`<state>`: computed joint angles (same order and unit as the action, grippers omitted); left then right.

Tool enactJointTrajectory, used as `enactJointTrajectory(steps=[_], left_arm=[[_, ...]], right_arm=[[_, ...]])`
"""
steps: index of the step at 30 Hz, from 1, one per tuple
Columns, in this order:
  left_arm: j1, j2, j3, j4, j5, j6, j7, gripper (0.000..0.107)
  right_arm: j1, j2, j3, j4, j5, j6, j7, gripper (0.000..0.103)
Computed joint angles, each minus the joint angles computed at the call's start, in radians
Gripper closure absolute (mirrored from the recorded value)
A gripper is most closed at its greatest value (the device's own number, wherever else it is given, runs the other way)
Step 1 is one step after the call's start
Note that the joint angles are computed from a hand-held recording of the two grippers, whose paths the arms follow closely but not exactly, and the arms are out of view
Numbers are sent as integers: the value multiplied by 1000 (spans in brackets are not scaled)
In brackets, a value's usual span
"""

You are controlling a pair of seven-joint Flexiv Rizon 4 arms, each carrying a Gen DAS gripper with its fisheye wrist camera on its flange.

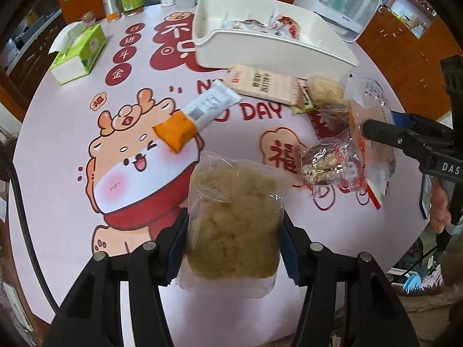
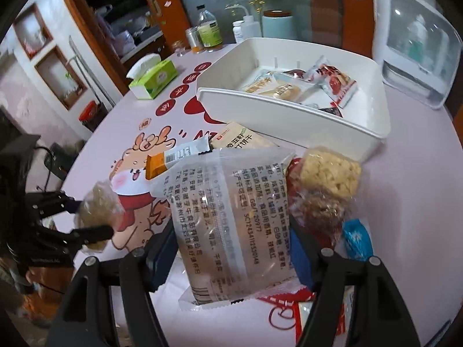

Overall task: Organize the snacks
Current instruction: 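Lift both held bags up toward the white tray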

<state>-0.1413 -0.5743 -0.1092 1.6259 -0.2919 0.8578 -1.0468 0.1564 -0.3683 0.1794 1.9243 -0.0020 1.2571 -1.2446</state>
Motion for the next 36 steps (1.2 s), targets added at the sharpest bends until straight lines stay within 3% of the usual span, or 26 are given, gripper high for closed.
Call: enactJointTrajectory(steps=[4,9,12,15,21,27,36], left_arm=[[-2,23,-14,40,-24,23,-4,51],[-9,43,-21,72,-41,31,-8,51],[-16,50,-18,86,-39,37,-13,51],[-16,60,-21,97,-47,44,-16,51],[-18,75,-27,69,-56,46,-12,51],[-37,60,-24,-63,-25,68,1,51],[-69,-48,-30,-400,13,54,19,50]], right_arm=[[23,26,-34,47,-31,34,60,31],[-4,42,0,62,6,35,51,28],[33,46,-43,84,-66,20,91,31],[14,45,-14,79,-43,11,66,31],[29,84,-35,87,-91,7,73,31],[26,124,-71,40,-153,-19,80,31],[9,132,-139,-84,-303,-64,153,30]])
